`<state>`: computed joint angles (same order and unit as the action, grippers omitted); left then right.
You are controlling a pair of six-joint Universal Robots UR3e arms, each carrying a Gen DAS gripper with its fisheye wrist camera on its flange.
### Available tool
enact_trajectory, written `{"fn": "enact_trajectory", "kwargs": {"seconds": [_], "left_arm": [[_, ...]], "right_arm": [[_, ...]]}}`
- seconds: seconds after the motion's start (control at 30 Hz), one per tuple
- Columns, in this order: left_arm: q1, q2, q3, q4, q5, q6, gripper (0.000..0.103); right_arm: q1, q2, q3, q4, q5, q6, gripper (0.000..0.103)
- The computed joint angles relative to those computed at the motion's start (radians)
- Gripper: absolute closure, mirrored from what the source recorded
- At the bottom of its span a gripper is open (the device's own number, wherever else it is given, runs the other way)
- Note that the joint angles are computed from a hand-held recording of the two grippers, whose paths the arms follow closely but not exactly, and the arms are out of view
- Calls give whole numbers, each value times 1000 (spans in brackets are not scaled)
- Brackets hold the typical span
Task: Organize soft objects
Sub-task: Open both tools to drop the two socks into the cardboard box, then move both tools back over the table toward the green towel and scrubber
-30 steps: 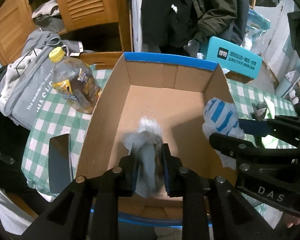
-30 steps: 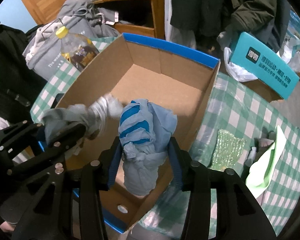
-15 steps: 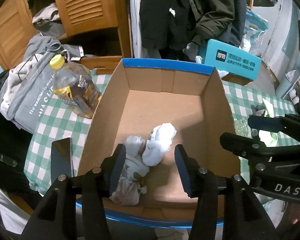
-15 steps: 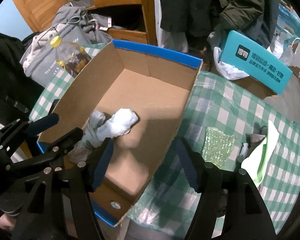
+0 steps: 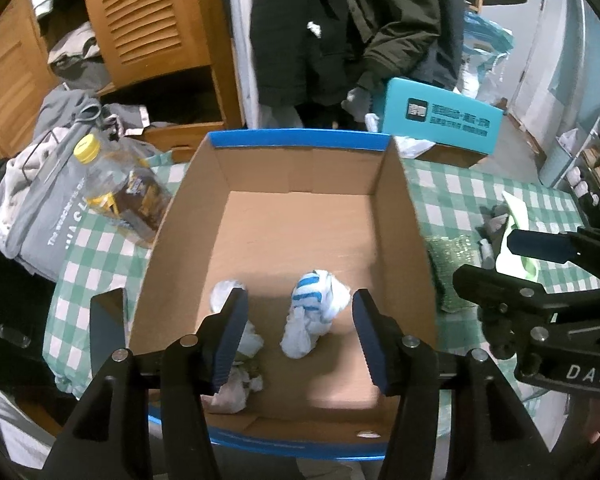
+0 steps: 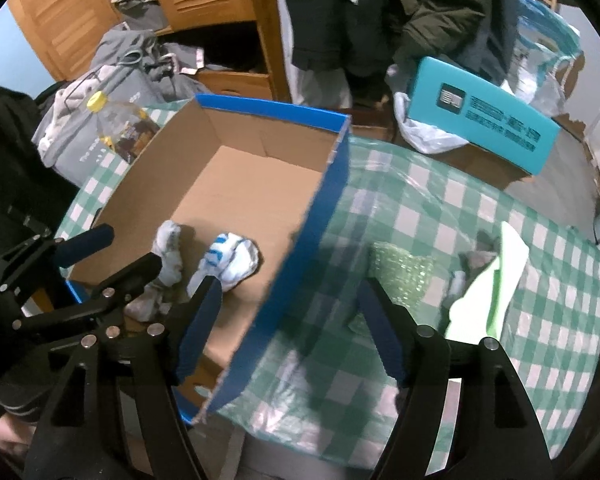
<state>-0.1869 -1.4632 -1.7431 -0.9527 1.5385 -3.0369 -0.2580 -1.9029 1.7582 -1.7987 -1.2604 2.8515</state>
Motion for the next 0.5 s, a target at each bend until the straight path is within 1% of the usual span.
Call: {"fn": "enact_trajectory", "kwargs": {"seconds": [0.2, 0.37, 0.5], "left_arm": [[-69, -28, 35, 1, 20, -21, 45], [-130, -61, 73, -2, 46, -41, 45], [-178, -89, 107, -4, 67, -59, 41]], "right_arm": [[-111, -70, 38, 53, 28, -63, 30], [-231, -133, 66, 118, 63, -143, 30], [-334, -183, 85, 179, 92, -215, 30]]}}
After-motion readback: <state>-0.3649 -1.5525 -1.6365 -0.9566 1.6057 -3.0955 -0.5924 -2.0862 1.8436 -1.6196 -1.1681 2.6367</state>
